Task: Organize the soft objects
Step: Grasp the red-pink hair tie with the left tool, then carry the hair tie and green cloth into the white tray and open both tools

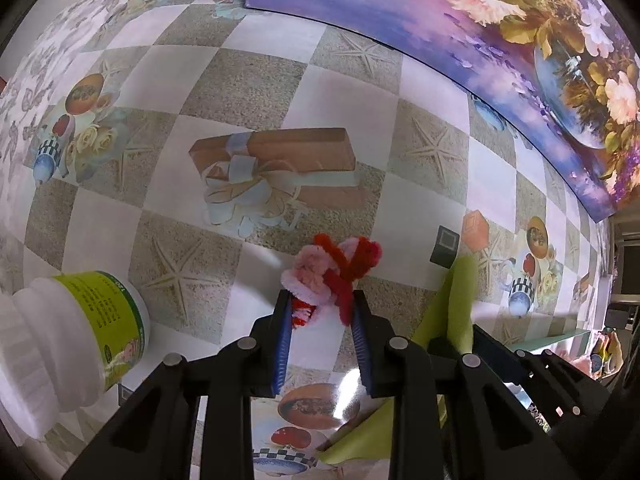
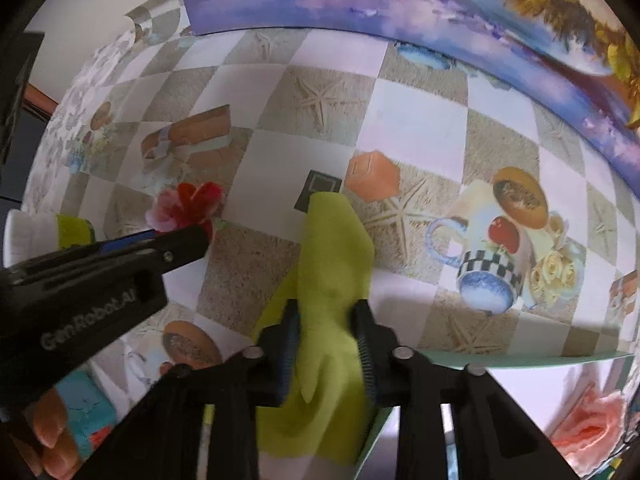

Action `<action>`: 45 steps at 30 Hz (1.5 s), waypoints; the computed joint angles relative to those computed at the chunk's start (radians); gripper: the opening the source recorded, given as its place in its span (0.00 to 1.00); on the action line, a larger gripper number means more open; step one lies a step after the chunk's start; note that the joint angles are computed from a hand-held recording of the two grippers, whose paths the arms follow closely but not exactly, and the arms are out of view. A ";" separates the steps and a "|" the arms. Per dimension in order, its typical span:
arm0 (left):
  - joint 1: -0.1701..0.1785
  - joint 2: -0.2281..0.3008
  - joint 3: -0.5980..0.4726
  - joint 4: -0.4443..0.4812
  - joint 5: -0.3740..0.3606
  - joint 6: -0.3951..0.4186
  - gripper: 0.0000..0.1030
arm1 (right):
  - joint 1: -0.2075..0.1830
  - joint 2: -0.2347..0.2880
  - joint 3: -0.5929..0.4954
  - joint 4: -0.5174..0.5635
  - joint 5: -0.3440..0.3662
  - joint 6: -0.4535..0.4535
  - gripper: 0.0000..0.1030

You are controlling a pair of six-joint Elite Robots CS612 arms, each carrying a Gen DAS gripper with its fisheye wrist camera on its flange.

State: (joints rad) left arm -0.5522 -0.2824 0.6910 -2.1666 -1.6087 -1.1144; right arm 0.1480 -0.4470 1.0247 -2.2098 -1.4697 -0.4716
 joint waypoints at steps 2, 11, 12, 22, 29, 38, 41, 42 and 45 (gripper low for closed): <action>-0.001 0.004 -0.003 0.000 0.000 -0.004 0.29 | -0.002 -0.001 0.000 0.008 0.008 0.003 0.09; -0.025 -0.131 0.230 -0.105 0.019 -0.045 0.24 | -0.026 -0.086 0.098 -0.051 0.071 0.001 0.06; -0.026 -0.155 0.268 -0.125 0.022 -0.051 0.24 | -0.029 -0.096 0.108 -0.056 0.076 0.000 0.06; -0.077 -0.288 0.401 -0.187 0.090 -0.068 0.24 | -0.079 -0.274 0.283 -0.187 0.094 0.004 0.06; -0.126 -0.329 0.400 -0.185 0.102 -0.021 0.24 | -0.127 -0.357 0.373 -0.241 0.080 0.018 0.06; -0.167 -0.259 0.284 -0.120 0.004 0.047 0.25 | -0.179 -0.371 0.417 -0.245 0.029 0.025 0.06; -0.177 -0.221 0.229 -0.079 -0.022 0.068 0.26 | -0.189 -0.359 0.416 -0.233 0.012 0.024 0.06; -0.180 -0.205 0.205 -0.061 -0.036 0.075 0.27 | -0.192 -0.354 0.415 -0.231 0.003 0.022 0.06; -0.184 -0.174 0.160 -0.028 -0.061 0.079 0.28 | -0.201 -0.334 0.405 -0.213 -0.011 0.022 0.06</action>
State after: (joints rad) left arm -0.7361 -0.4568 0.8512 -2.1944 -1.6694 -1.0358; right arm -0.0526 -0.7806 1.4294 -2.4224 -1.4802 -0.4492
